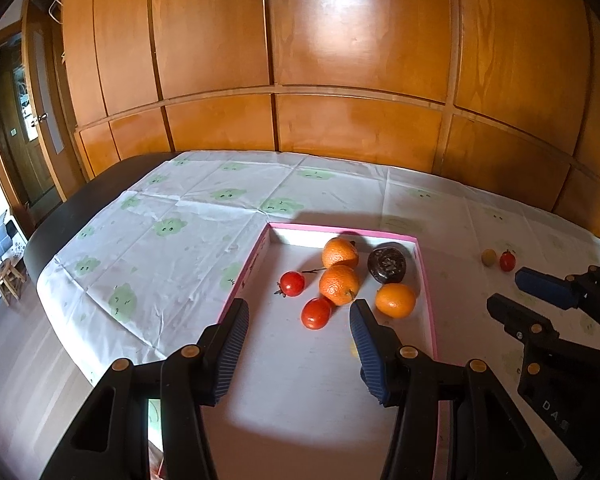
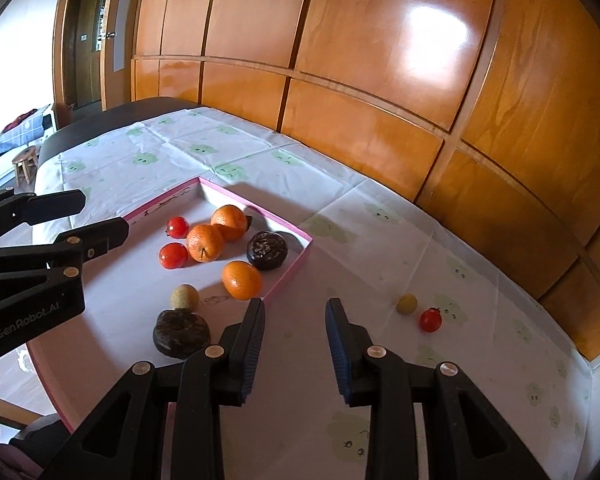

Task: Organize fruits
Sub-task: 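Move both grippers back over the cloth toward the yellow fruit and tomato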

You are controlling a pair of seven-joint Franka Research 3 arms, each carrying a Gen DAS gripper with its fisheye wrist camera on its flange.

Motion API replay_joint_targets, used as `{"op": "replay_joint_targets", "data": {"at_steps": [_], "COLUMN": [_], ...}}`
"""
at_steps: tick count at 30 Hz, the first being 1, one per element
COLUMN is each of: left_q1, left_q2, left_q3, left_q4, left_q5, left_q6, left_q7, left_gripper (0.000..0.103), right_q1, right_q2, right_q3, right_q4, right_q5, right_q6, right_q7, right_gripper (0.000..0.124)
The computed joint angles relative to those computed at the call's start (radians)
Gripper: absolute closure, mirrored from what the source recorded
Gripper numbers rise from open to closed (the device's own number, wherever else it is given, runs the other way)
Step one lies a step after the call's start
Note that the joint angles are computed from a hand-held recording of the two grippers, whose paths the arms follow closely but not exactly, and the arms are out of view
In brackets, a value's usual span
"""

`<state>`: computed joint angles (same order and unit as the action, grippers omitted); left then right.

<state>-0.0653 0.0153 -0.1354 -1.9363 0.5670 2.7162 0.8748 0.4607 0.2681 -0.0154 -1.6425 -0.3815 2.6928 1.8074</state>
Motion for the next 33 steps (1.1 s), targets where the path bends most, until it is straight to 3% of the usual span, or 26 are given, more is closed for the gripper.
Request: {"op": "replay_joint_targets", "data": {"at_steps": [18, 33], "left_q1": [-0.024, -0.066], "left_q2": [0.017, 0.072], "left_q3": [-0.01, -0.027], "left_q4": [0.029, 0.099], "left_q5": [0.012, -0.034], "left_q6": [-0.021, -0.008], "left_q7": [0.03, 0.151], "left_gripper": [0.05, 0.05], "right_q1": [-0.027, -0.157], "right_q2": [-0.021, -0.052], "right_q3": [-0.011, -0.044], "right_q4": [-0.032, -0.06], "right_q5": [-0.036, 0.023], "right_q6": [0.01, -0.128], "right_q7": [-0.002, -0.063], "right_gripper": [0.092, 0.093]}}
